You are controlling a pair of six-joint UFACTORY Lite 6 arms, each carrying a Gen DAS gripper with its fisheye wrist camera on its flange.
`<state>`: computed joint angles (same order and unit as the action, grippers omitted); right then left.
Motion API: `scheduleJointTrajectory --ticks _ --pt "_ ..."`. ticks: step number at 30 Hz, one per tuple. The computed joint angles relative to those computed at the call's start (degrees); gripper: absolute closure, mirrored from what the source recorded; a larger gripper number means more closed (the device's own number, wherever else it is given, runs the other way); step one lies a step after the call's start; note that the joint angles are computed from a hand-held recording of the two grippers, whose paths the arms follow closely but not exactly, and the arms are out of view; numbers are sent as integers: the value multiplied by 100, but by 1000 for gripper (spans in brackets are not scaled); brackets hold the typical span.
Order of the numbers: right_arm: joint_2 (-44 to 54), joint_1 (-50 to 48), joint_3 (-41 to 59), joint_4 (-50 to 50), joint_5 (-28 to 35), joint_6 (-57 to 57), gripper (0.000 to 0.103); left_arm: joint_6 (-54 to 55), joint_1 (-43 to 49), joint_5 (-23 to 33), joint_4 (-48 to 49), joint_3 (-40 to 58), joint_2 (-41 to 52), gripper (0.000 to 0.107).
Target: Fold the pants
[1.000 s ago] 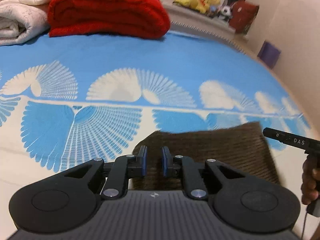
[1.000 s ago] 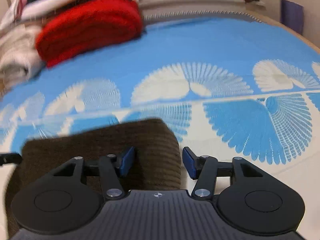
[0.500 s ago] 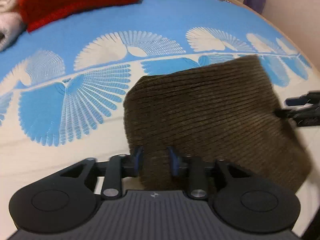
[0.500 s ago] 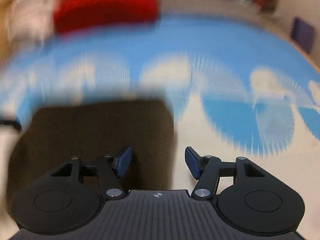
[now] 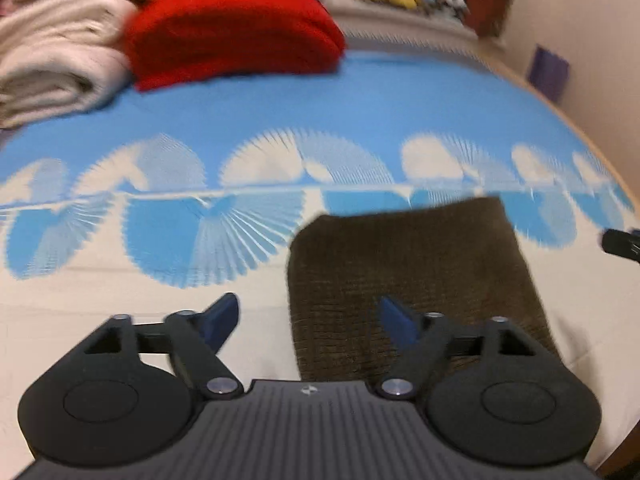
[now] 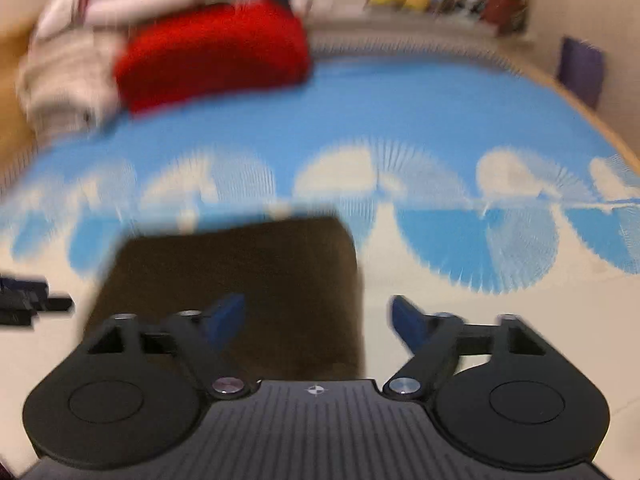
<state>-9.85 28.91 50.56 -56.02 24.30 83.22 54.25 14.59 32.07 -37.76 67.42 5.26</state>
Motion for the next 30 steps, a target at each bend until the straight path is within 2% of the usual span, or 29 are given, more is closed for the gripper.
scheduleJointTrajectory --ticks 4,6,11,13,16,20,23,26,27,30 --pt "-1371 1533 -636 -611 1464 1224 1 -79 467 445 61 -755 -1421 22" --pt "-1722 2438 -845 -754 2317 1762 1 -32 688 568 67 -1363 -2368 21" --pt "-1657 4265 -620 -718 4275 2908 1 -256 1196 1073 121 -2530 -4172 15" --pt "-1527 4735 -541 -587 4759 3146 1 -222 1467 1481 38 -2847 -4663 15" --pt "-1423 5056 -569 -364 4918 3286 1 -660 1329 1801 438 -3135 -4895 15" --pt "-1324 5105 -623 -209 4663 3296 1 -1586 460 1273 1306 -3353 -4657 15" --pt "-1148 5218 -632 -417 4730 3260 1 -1395 326 958 1209 -3620 -4761 15" --pt "-1141 5501 -863 -778 4897 3572 1 -479 640 594 575 -4166 -5197 15" --pt "-1167 5650 -1051 -902 4998 3793 1 -368 786 632 509 -4245 -5292 15" --pt "-1118 5990 -1389 -871 5189 4479 1 930 2071 1589 -488 -4524 -5851 14"
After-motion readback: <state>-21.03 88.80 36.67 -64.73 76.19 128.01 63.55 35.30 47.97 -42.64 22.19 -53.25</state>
